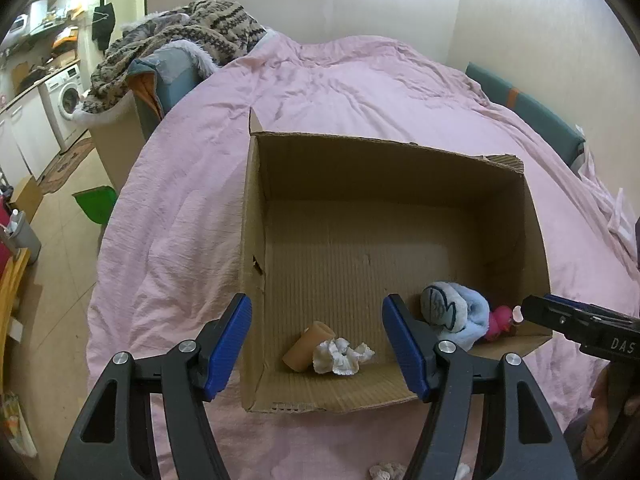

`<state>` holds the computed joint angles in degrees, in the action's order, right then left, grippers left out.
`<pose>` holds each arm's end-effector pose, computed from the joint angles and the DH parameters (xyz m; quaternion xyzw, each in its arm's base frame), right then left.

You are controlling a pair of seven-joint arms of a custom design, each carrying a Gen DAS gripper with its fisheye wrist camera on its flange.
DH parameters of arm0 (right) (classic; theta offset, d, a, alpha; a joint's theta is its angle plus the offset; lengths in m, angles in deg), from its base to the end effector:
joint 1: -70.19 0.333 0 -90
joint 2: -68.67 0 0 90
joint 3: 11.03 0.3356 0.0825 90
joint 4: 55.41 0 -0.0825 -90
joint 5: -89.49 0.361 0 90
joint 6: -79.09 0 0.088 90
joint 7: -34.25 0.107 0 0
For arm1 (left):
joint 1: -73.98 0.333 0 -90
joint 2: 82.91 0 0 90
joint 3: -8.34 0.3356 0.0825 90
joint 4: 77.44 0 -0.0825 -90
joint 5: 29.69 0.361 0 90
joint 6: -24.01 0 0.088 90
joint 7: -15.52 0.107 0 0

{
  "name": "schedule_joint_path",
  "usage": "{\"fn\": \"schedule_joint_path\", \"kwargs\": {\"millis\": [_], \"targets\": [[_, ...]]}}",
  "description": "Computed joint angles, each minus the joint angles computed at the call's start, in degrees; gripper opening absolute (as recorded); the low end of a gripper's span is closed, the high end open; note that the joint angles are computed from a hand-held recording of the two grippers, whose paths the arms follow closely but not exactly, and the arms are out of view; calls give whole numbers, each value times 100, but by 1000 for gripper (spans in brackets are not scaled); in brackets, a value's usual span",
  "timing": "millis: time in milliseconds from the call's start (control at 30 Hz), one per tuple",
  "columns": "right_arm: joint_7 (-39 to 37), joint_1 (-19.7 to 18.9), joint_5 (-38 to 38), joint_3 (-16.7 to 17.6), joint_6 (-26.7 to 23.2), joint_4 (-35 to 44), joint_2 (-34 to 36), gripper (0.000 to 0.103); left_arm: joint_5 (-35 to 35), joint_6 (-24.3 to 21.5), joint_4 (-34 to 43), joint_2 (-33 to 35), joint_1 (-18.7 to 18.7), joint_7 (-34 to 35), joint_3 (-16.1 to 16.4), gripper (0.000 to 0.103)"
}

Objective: Organize soft objects
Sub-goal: 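Lift the pink duck with the right tool and drop it in the box, then release the cardboard tube into the box with the left tool, then grasp the clear plastic bag with the right tool while the left tool grasps the lace scrunchie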

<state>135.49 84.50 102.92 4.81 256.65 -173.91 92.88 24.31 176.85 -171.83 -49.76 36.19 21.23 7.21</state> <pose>0.5604 0.2857 0.3359 -0.6850 0.6584 -0.0409 0.3092 0.5367 -0.4609 0.3459 -0.6747 0.6512 -0.2702 0.2182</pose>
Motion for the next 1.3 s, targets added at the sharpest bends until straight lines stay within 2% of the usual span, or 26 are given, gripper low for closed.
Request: {"fn": "schedule_joint_path", "kwargs": {"millis": [100, 367, 433, 567, 600, 667, 700, 733, 767, 867, 1033, 1067, 1167, 1267, 1300], "targets": [[-59, -84, 47, 108, 46, -98, -71, 78, 39, -8, -74, -70, -23, -44, 3, 65], [3, 4, 42, 94, 181, -452, -388, 78, 214, -159, -365, -357, -50, -239, -89, 65], [-68, -148, 122, 279, 248, -583, -480, 78, 298, -223, -458, -438, -59, -332, -129, 65], [-45, -51, 99, 215, 286, -808, -671, 77, 325, -278, -666, -577, -8, -431, -276, 65], [61, 151, 12, 0, 228, -856, -729, 77, 352, -289, -710, -611, -9, -488, -296, 65], [552, 766, -432, -677, 121, -934, -828, 78, 416, -303, -820, -695, -4, -597, -342, 65], [718, 871, -579, -800, 52, -977, -865, 78, 436, -323, -877, -740, 3, -630, -371, 65], [539, 833, -351, -724, 2, -1022, -895, 77, 450, -344, -929, -780, 15, -663, -399, 65], [476, 594, -279, -465, -28, -1064, -910, 78, 460, -357, -988, -825, 29, -709, -429, 65], [217, 271, 27, -87, -187, -1193, -973, 78, 455, -338, -1217, -978, 89, -895, -524, 65], [-882, -434, 1334, 775, -443, -1295, -1046, 77, 279, -421, -1438, -1103, 174, -925, -702, 65], [-1015, -459, 1514, 801, -556, -1292, -1053, 78, 196, -441, -1448, -1102, 197, -872, -741, 65], [-960, -257, 1595, 519, -1191, -1199, -1005, 77, 18, -341, -1492, -1090, 244, -819, -787, 65], [-90, 363, 804, -237, -1919, -1025, -864, 77, -36, -347, -1458, -1054, 212, -787, -766, 65], [9, 451, 705, -350, -2098, -958, -809, 77, -55, -370, -1425, -1030, 201, -754, -760, 65]]}}
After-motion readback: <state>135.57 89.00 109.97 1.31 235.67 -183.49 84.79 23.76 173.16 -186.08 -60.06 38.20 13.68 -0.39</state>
